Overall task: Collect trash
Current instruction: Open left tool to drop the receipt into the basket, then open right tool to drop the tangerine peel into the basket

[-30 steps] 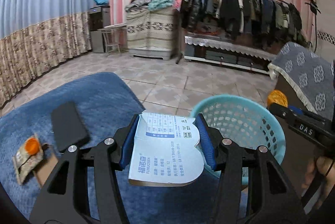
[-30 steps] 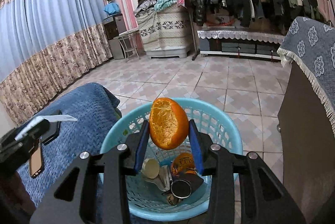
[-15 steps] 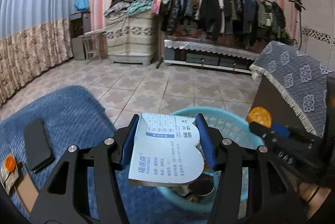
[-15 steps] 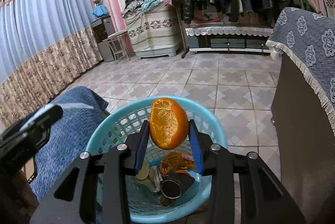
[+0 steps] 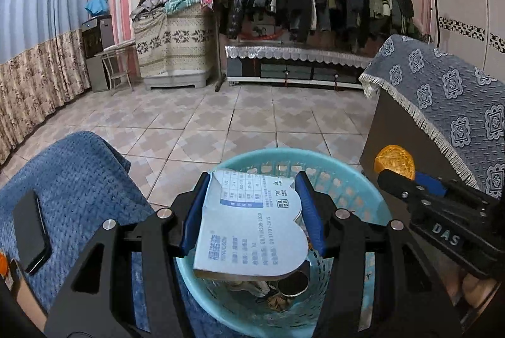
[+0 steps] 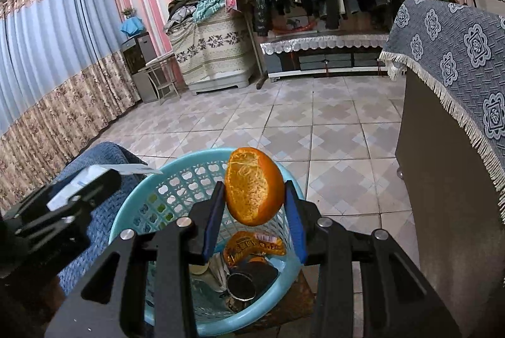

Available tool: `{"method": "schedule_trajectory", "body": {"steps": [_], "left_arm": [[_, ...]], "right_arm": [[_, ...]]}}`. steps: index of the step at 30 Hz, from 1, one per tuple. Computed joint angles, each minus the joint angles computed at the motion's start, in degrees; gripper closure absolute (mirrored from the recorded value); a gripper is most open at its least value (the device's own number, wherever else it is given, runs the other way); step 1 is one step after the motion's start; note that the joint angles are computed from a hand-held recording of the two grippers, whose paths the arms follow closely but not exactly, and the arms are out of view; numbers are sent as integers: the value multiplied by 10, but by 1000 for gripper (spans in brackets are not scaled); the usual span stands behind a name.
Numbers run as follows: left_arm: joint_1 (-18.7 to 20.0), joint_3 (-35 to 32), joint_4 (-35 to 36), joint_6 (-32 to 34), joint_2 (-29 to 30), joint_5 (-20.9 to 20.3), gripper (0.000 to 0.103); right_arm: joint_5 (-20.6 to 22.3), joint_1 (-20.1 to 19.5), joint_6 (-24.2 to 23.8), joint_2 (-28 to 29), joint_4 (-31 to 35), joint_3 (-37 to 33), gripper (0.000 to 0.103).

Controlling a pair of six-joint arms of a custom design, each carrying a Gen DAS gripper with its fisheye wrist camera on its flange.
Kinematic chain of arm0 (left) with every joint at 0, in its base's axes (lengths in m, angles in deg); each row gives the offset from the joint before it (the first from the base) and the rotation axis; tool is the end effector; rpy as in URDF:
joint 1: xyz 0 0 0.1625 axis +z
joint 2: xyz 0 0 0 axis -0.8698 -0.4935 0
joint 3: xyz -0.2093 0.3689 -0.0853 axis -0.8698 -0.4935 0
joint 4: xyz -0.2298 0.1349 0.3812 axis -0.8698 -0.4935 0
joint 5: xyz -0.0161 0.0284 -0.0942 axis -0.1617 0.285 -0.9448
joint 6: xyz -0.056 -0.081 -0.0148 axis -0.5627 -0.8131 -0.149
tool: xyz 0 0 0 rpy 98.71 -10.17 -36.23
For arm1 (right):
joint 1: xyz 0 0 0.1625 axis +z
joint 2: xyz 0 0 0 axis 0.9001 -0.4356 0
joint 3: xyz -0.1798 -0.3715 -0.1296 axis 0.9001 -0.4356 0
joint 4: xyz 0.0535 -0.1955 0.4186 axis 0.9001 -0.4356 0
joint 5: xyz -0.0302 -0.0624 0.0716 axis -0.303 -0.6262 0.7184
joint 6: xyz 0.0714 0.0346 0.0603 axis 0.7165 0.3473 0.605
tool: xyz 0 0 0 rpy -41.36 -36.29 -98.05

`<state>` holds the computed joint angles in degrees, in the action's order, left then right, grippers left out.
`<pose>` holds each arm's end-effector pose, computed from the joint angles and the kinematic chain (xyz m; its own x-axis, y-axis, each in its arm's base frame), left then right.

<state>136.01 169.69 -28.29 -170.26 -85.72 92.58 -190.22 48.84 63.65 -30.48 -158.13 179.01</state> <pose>0.0362 -0.5601 0.2557 -0.6786 0.2727 -0.6820 0.7011 0.5172 -0.4909 0.3100 -0.5520 -0.1377 -0.8617 0.0928 0.4989 -0.3754 0.5451 -0.7496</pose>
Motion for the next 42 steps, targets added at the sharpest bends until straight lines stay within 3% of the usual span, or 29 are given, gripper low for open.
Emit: {"method": "schedule_trajectory", "body": {"steps": [2, 5, 8, 15, 26, 28, 30, 34, 37, 42], "left_arm": [[3, -5, -3, 4, 6, -5, 46], [7, -9, -13, 5, 7, -15, 32], [10, -13, -23, 6, 4, -24, 27], [11, 13, -82, 29, -41, -54, 11], [38, 45, -94, 9, -121, -72, 6], [43, 43, -88, 0, -127, -75, 6], [46, 42, -85, -5, -133, -78, 6], [50, 51, -94, 5, -150, -83, 6], [51, 59, -98, 6, -163, -84, 6], [53, 68, -96, 5, -188, -85, 6]], "right_arm": [[2, 0, 1, 0, 2, 0, 65], [7, -1, 1, 2, 6, -2, 65], [10, -1, 1, 3, 12, -4, 65], [16, 4, -3, 20, 34, -29, 65], [24, 19, -14, 62, 88, -92, 63], [17, 21, -17, 69, 93, -102, 57], [7, 23, -20, 73, 87, -107, 32], [-2, 22, -21, 70, 83, -104, 28], [-13, 25, -24, 71, 82, -106, 18], [-28, 37, -47, 77, 74, -116, 17]]}}
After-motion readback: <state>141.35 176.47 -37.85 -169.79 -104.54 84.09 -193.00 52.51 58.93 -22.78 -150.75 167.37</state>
